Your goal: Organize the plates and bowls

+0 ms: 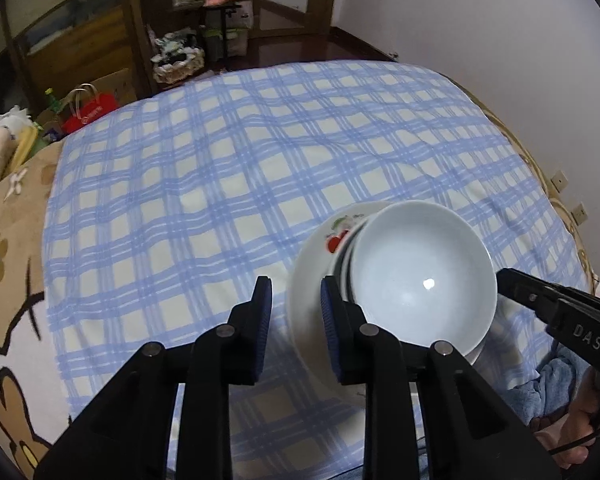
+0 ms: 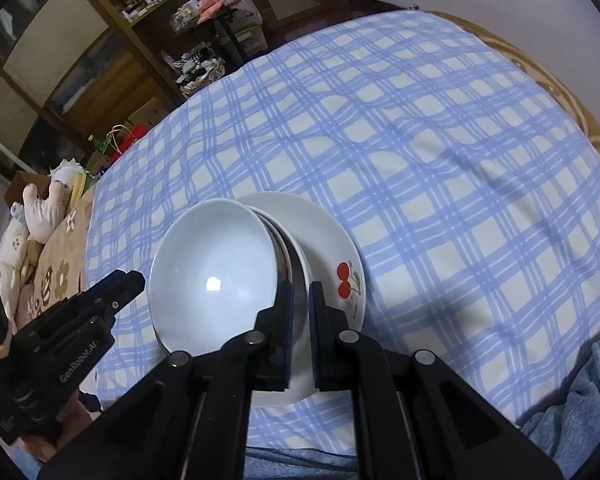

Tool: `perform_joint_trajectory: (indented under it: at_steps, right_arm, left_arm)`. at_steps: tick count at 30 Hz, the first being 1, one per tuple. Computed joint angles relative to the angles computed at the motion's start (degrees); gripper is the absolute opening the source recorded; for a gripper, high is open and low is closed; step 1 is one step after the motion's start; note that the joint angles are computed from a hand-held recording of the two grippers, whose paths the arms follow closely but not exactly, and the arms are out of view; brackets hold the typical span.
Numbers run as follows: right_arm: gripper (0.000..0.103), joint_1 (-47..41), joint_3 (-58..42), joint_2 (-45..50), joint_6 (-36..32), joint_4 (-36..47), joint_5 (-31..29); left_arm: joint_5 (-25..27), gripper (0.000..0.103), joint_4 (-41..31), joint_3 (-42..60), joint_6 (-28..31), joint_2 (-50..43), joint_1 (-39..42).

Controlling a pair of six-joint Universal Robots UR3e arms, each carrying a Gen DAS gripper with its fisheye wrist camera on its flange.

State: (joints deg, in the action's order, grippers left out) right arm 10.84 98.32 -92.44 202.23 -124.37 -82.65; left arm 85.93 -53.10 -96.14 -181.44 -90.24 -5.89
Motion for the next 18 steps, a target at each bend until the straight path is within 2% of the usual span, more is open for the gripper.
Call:
perform_joint_trajectory:
  at_steps: [2, 3, 4, 6, 10, 15, 18]
  right_arm:
    - [0.021, 0.7, -0.1, -0.9, -0.5, 0.3, -1.5]
    - [0.037, 0.6, 0.3, -1.9, -1.1, 0.0, -1.6]
    - [0.047, 0.6, 1.0, -3.1, -1.5, -0.5, -2.0]
    - [0.051, 1.0, 1.6, -5.5, -2.4, -1.1, -3.6]
    - [0.066, 0.9, 3.1, -10.2, -3.9, -2.2, -4.8]
    - [0.08, -0.3, 6.1, -16.8, -4.4, -2.9, -5.2]
    - [0.087, 0.3, 7.8, -19.5, -4.3, -4.8, -7.0]
  left_arm:
    - [2.1, 0.031, 0.7, -0.6, 0.3, 1.5, -0.4]
    - [2.7, 0.037, 1.1, -0.9, 0.5, 2.3, -0.5]
    - [3.2, 0.042, 1.5, -1.2, 0.8, 3.4, -0.4]
    - [3.7, 0.052, 2.1, -1.8, 1.3, 5.7, -0.1]
    - [5.8, 0.072, 2.3, -2.3, 1.4, 9.4, -0.2]
    - [7.8, 0.084, 6.0, -5.7, 3.0, 14.6, -1.0]
    - [12.4, 0.091, 11.2, -8.7, 3.5, 17.1, -3.8]
